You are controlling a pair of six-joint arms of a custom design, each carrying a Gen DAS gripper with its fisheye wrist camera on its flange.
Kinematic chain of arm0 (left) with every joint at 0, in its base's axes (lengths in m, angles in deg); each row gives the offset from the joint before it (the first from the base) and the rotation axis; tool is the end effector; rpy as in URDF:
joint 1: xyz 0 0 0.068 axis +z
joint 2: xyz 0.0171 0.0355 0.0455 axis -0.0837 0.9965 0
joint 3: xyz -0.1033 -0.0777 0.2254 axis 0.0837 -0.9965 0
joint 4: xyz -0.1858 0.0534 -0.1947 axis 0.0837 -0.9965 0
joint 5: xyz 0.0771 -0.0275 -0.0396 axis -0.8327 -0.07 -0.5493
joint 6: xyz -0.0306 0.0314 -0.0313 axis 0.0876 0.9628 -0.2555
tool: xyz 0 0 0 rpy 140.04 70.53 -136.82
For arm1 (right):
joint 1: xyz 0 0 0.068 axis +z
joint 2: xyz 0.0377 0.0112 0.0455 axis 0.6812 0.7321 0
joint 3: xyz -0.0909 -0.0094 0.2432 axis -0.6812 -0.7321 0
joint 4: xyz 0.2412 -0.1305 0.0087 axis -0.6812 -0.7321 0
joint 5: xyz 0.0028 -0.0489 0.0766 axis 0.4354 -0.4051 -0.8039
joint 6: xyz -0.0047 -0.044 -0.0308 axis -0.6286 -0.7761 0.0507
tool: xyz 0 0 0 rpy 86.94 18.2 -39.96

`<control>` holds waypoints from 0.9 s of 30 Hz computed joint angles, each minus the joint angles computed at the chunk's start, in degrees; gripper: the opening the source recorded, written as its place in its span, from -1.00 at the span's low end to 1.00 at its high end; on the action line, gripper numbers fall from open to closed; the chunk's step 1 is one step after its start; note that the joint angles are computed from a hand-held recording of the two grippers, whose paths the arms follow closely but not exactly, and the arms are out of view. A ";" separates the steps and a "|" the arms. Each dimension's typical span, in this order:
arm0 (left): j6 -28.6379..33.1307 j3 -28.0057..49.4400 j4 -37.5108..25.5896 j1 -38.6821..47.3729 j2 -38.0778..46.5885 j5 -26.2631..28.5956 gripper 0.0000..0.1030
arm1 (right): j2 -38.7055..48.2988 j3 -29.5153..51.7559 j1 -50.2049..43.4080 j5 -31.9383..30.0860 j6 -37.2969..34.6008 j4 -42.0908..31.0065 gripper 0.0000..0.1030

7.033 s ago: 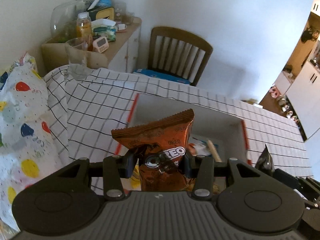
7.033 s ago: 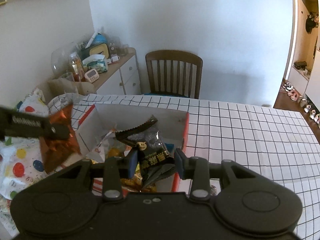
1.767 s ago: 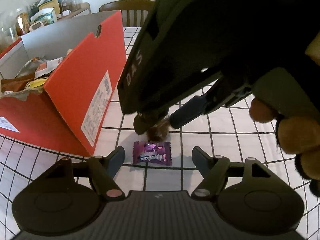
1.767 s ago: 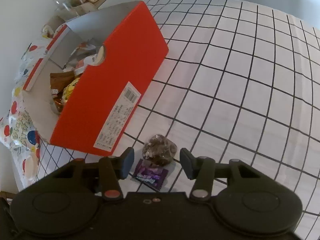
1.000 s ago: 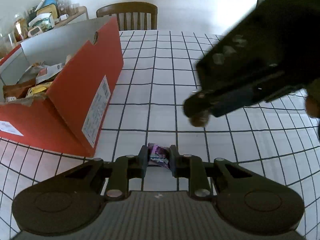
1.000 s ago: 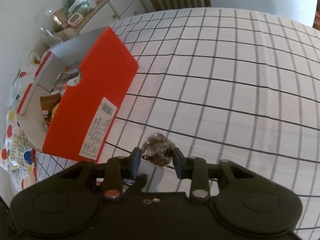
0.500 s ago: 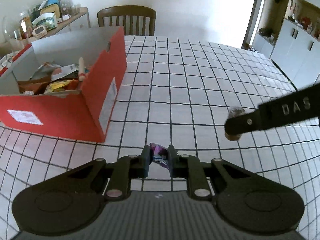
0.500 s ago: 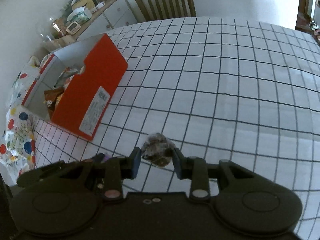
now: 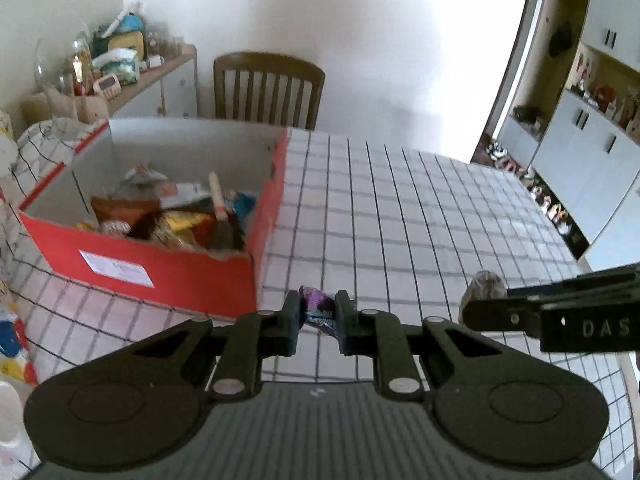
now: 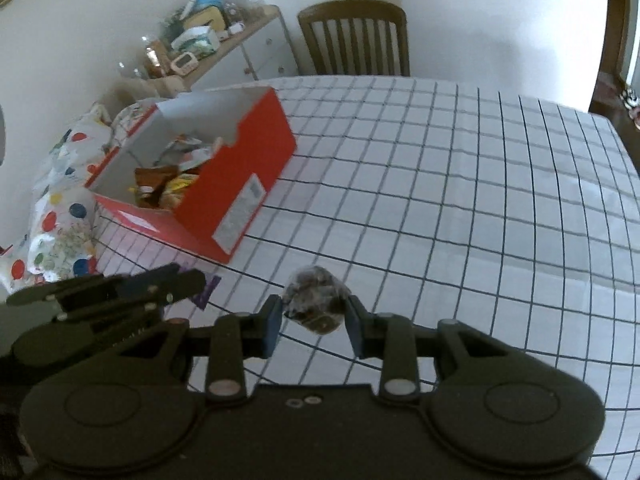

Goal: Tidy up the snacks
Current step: 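Carry the purple wrapper and brown chocolate over the red box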

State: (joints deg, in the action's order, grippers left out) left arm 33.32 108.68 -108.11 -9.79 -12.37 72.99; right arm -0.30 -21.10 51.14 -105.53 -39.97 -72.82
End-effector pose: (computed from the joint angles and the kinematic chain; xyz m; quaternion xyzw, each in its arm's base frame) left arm 0.2032 -0.0181 0.1801 -0.0317 0.9191 -0.0550 0.3890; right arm 0.2636 0.0505 0.1801 -0.1550 0.9325 0.1787 0.2730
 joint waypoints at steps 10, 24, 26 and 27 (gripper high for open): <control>10.12 6.61 -2.59 15.86 -0.47 10.71 -0.66 | -3.79 3.04 9.80 5.44 6.12 0.97 -0.38; 22.97 21.62 -2.97 36.78 18.35 24.21 -0.66 | 6.78 13.13 24.64 16.27 13.48 5.99 -0.38; 24.44 24.24 -2.92 38.53 21.94 24.93 -0.66 | 9.42 15.07 26.43 17.99 14.24 6.66 -0.38; 24.94 25.64 -3.10 39.15 23.80 25.04 -0.66 | 11.10 16.32 27.24 18.63 14.48 7.01 -0.38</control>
